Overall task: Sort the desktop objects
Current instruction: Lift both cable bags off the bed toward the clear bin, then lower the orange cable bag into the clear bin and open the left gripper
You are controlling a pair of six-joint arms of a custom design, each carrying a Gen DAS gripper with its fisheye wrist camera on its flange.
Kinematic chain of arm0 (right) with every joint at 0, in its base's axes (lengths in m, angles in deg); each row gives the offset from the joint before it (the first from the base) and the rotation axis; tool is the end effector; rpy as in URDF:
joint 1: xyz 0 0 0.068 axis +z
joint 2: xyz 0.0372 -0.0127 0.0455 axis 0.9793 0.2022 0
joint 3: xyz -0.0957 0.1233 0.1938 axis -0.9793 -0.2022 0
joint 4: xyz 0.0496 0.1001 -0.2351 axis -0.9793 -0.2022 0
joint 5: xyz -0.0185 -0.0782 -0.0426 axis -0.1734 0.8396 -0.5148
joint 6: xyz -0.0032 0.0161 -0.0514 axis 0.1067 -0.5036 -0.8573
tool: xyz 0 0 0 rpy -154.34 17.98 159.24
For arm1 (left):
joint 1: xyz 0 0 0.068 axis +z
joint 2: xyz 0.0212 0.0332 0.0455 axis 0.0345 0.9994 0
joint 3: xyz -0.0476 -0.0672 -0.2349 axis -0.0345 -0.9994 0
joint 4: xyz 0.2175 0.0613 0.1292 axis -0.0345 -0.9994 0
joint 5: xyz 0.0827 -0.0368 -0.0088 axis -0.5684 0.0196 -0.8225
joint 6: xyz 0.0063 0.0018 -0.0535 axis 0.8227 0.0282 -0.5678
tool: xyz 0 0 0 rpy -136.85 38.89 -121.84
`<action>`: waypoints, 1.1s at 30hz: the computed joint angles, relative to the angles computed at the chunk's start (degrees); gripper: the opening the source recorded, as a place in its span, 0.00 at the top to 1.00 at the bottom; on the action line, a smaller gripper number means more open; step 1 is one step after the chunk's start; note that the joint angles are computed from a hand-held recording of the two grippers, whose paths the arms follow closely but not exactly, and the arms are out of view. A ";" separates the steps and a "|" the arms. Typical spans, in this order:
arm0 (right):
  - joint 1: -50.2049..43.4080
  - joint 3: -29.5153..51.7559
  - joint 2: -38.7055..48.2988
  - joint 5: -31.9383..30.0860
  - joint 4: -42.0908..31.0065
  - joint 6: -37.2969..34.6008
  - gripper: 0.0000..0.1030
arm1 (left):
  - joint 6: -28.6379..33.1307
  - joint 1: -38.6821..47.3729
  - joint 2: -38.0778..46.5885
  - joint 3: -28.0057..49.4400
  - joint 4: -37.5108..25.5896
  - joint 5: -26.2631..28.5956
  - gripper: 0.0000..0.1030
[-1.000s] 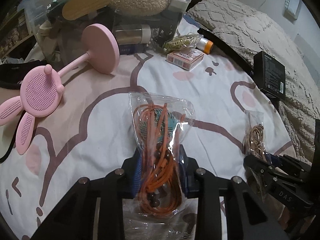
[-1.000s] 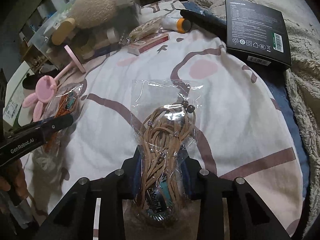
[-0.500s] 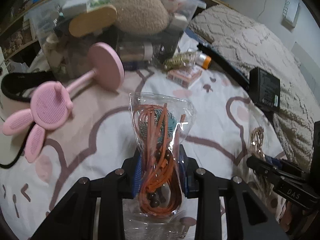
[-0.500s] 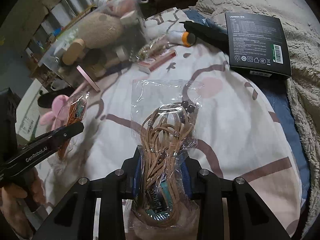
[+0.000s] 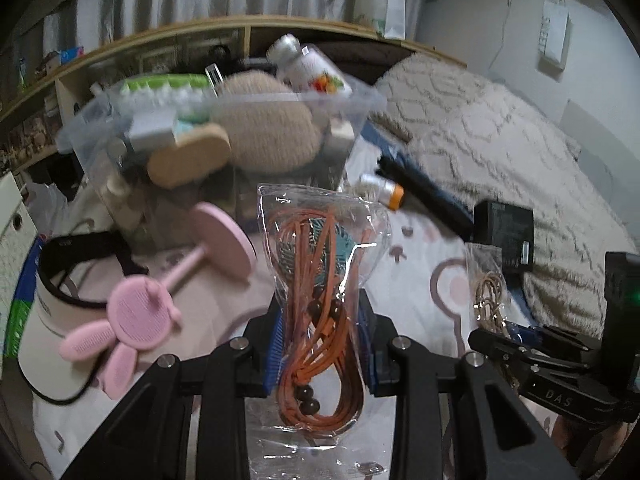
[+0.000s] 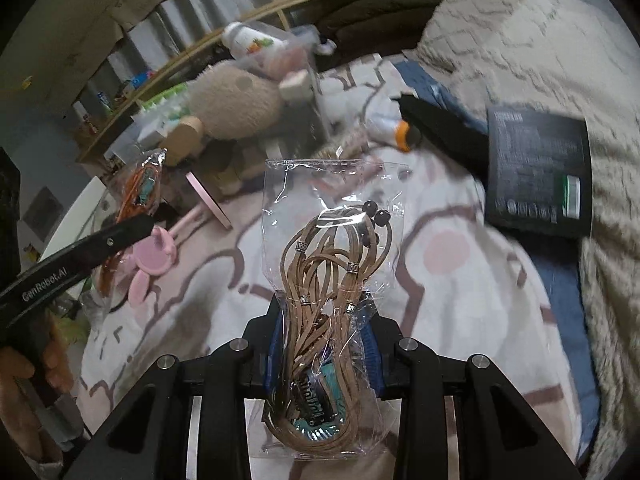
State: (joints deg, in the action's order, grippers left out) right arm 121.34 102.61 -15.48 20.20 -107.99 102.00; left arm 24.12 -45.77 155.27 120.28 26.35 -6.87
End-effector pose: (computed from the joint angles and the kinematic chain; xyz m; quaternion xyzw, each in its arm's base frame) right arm 0.1200 0.0952 0.2149 0.1059 0.9181 0.1341 0.3577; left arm 0.2014 -0.2125 0.2534 0.1977 0.8936 -0.1476 0.3750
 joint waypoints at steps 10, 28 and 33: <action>-1.29 6.97 3.64 -1.20 3.14 -5.77 0.66 | 7.65 10.33 2.60 10.86 -0.99 1.80 0.69; 5.92 14.90 5.74 -3.01 2.63 -9.92 0.66 | 6.35 30.34 28.39 51.14 -13.58 9.92 0.69; 8.34 15.15 4.49 -2.68 1.21 -9.66 0.66 | 3.32 31.45 34.40 56.92 -14.76 10.73 0.69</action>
